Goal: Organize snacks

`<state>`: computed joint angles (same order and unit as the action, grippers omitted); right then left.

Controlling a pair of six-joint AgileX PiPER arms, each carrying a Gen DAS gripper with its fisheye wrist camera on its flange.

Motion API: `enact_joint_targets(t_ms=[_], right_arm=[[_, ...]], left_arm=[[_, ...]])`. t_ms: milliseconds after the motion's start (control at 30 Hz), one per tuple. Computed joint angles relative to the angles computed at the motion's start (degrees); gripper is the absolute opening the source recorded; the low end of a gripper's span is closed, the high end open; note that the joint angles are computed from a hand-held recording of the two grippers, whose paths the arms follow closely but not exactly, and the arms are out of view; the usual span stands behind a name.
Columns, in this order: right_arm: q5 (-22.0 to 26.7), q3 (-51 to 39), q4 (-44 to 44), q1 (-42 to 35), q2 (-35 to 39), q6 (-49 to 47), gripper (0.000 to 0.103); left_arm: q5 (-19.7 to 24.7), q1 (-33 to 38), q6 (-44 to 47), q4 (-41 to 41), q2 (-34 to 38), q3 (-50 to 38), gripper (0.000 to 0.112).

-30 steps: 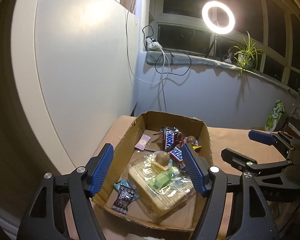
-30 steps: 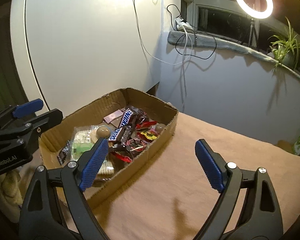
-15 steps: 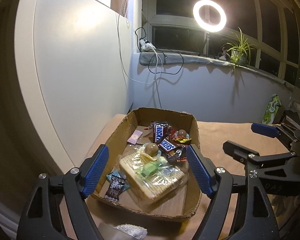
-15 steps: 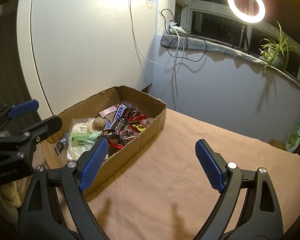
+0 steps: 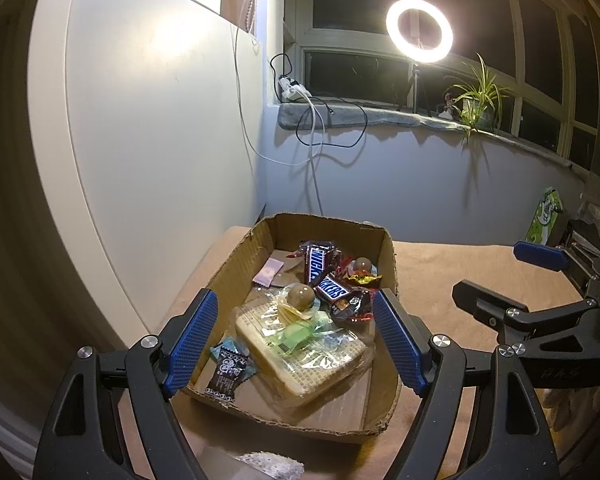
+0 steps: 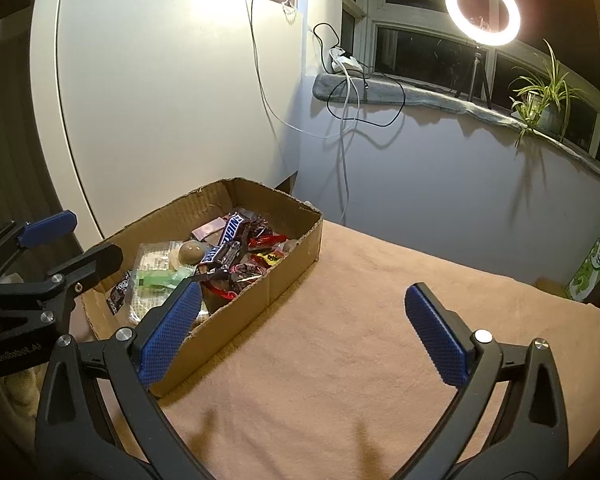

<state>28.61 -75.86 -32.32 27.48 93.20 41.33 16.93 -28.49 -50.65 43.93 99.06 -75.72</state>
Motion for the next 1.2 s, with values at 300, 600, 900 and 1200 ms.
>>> enact_joint_targets(t_ms=[300,600,900,1200], right_arm=[[0.18,-0.25,0.39,0.19,0.45,-0.71,0.103],[0.24,-0.33,0.24,0.27,0.55,-0.51,0.103],[0.1,-0.14,0.45,0.13,0.51,-0.84,0.103],[0.02,-0.06,0.48,-0.01,0.68,-0.81,0.103]], left_arm=[[-0.21,-0.19,-0.85,0.85,-0.15,0.34,0.08],[-0.14,-0.48,-0.4,0.34,-0.01,0.08,0.08],[0.05,-0.86,-0.86,0.89,-0.27,0.21,0.08],[0.14,-0.98,-0.69,0.71,-0.31,0.1,0.08]])
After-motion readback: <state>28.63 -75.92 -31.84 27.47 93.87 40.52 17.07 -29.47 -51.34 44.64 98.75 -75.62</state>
